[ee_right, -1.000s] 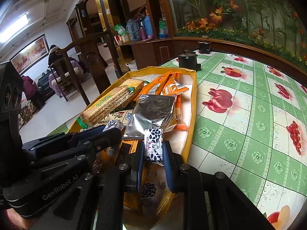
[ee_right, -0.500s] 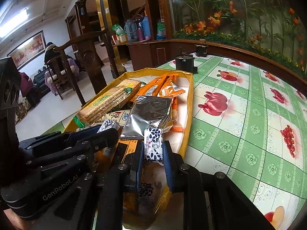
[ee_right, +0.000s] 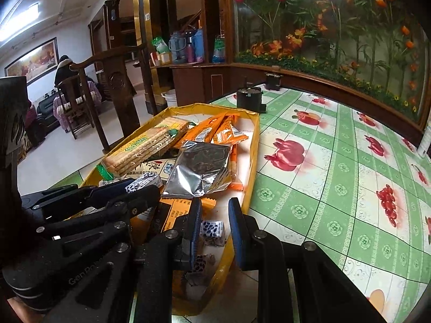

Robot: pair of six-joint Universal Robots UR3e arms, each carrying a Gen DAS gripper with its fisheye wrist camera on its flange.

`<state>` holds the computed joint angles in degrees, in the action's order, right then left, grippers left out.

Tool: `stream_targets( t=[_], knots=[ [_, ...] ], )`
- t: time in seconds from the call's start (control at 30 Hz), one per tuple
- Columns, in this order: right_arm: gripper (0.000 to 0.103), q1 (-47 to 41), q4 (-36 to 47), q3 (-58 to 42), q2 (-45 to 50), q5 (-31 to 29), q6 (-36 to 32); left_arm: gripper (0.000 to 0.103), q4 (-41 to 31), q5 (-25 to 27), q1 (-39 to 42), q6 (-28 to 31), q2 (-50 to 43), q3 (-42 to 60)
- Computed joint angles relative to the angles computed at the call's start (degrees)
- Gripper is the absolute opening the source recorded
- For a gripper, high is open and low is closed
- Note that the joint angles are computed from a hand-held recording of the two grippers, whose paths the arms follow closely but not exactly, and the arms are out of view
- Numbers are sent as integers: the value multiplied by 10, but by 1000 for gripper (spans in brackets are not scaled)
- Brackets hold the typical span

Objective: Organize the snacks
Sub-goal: 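Open the left tool over the tray while the right tool releases its candy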

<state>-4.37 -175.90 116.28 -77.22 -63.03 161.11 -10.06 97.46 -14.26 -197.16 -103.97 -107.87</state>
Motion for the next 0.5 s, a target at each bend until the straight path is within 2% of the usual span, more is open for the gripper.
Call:
stream_targets(
  t=[0.1,0.23,0.33,0.5],
  knots=[
    [26,-3,-7,6,-5,3,1,31,-6,10,-3,-1,5,1],
    [32,-11,-17,19,-15,11,5,40,-16,29,-8,-6,12,4],
    [40,-17,-25,26,-21,16,8,40,-25,14,1,-10,26,-3],
    [45,-20,-45,40,-31,17,10,40,-33,44,-15,-13,34,0]
  ],
)
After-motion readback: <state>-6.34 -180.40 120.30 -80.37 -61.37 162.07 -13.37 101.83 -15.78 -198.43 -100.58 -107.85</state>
